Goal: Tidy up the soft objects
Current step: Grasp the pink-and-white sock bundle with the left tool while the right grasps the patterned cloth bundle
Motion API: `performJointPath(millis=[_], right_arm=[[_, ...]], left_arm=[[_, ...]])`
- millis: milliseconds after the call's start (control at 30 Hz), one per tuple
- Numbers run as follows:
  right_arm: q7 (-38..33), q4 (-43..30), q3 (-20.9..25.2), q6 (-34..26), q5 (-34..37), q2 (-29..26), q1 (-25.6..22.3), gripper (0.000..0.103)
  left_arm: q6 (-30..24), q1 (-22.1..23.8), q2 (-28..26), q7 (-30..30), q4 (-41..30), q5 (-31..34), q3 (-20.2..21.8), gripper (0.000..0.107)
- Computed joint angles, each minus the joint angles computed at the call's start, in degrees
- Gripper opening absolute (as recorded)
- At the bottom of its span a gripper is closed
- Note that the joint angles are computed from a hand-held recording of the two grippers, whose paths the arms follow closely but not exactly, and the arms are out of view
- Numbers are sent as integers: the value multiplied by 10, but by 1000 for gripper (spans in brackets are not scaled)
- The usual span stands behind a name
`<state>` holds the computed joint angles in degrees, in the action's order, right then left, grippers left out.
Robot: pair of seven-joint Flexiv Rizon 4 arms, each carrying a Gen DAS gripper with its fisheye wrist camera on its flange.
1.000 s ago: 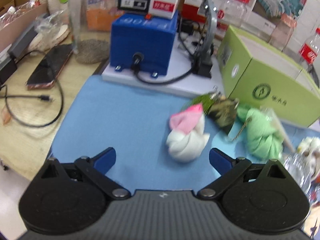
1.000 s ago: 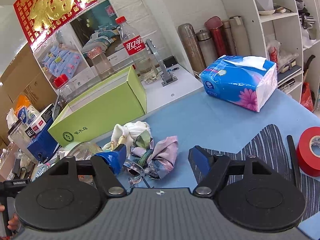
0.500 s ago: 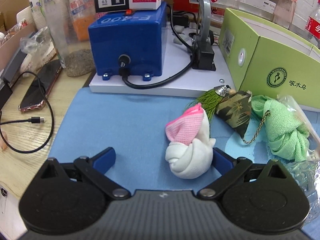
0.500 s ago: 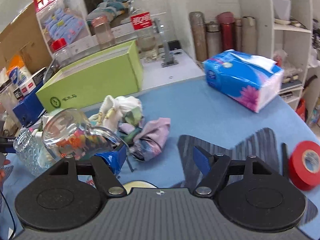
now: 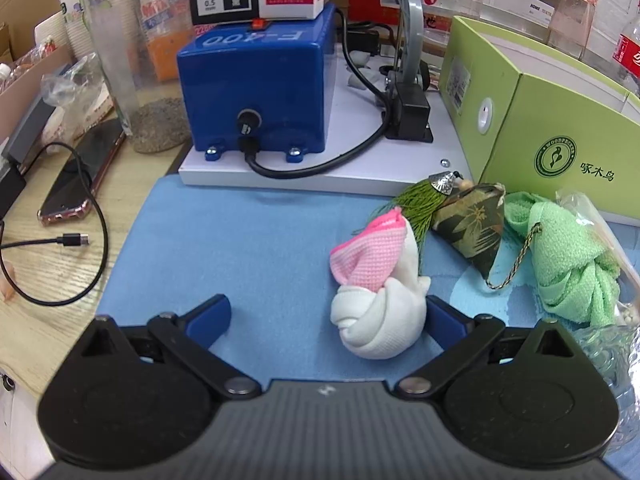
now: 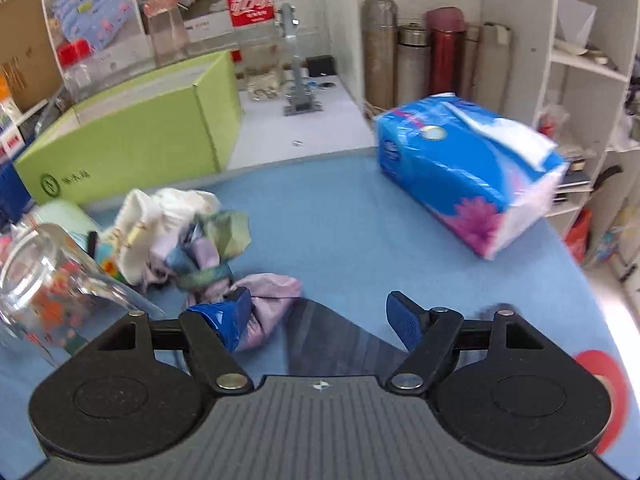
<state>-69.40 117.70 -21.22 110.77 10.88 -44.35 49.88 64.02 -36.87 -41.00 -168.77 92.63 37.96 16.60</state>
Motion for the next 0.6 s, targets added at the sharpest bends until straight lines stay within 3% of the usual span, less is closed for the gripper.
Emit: performJointPath(millis=[67,133,300,467,600], right_arm=[[-7,28,-80,-29,21,-5,77,61],[1,52,-103,-2,37,-9,106,61],[-66,92,11,114,1,37,19,61],[-237,93,10,106,-93,38,7,61],[-325,51,54,92,-187,28,-70,61]], left_arm=[[-1,1,-1,1,-2,0,-1,100],[-3,3,-1,4,-2,-2,-3,100],[-1,7,0,11,-1,-5,-6,100],[-2,8,-1,16,-2,-10,-7,100],[-1,6,-2,16,-3,-9,-5,100]])
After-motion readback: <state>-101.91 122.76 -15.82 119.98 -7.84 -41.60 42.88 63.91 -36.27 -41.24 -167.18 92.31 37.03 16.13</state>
